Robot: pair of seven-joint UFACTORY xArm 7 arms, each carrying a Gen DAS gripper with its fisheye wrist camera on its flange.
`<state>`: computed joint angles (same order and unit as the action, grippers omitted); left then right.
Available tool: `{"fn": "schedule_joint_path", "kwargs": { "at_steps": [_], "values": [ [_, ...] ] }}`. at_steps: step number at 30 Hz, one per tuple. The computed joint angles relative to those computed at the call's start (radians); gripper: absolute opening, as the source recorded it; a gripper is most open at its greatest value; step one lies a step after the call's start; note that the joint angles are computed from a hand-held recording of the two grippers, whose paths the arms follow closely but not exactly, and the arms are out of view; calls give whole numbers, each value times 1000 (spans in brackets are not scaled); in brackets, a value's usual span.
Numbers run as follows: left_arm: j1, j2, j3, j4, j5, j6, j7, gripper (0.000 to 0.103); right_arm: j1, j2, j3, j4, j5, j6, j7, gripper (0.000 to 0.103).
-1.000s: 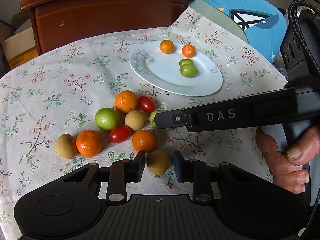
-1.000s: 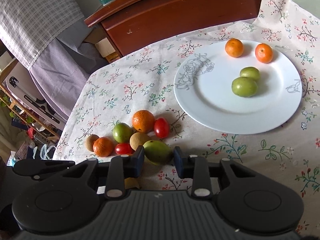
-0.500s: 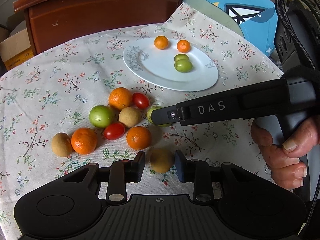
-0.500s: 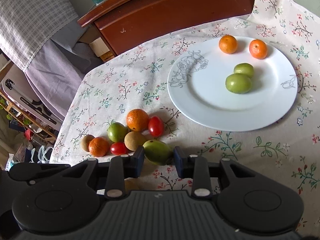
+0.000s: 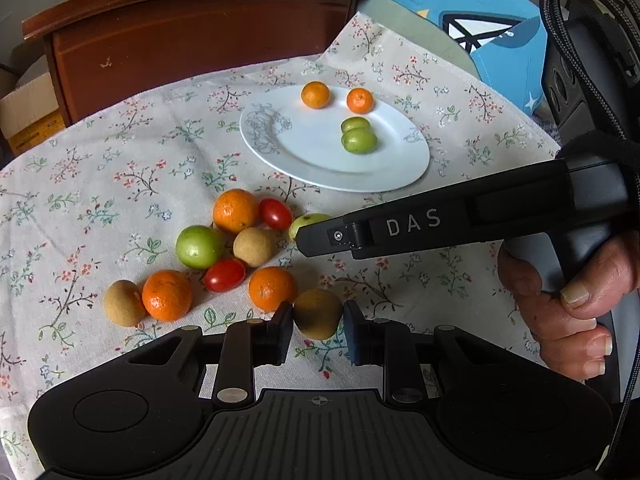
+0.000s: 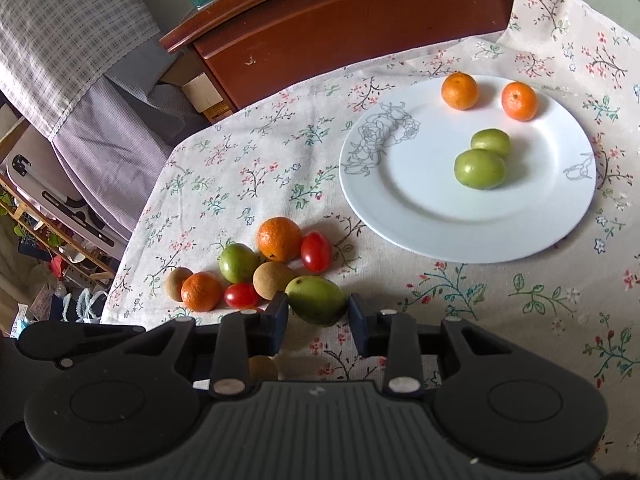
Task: Organize fruits
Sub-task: 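Close the left gripper on a tan kiwi-like fruit while the right grasps a green pear, then carry the kiwi-like fruit in the left gripper to the white plate while the right carries the pear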
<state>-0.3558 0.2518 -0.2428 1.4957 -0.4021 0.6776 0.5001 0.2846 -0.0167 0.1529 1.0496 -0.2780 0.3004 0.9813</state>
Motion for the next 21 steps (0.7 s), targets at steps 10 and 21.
{"fn": "schedule_joint_path", "kwargs": {
  "at_steps": [10, 21],
  "values": [
    [-1, 34, -4, 80, -27, -52, -40, 25, -70, -77, 15, -19, -210, -16, 247, 33],
    [-33, 160, -10, 261, 50, -93, -124, 25, -170, -151, 59, -43, -352, 92, 505, 33]
  ]
}}
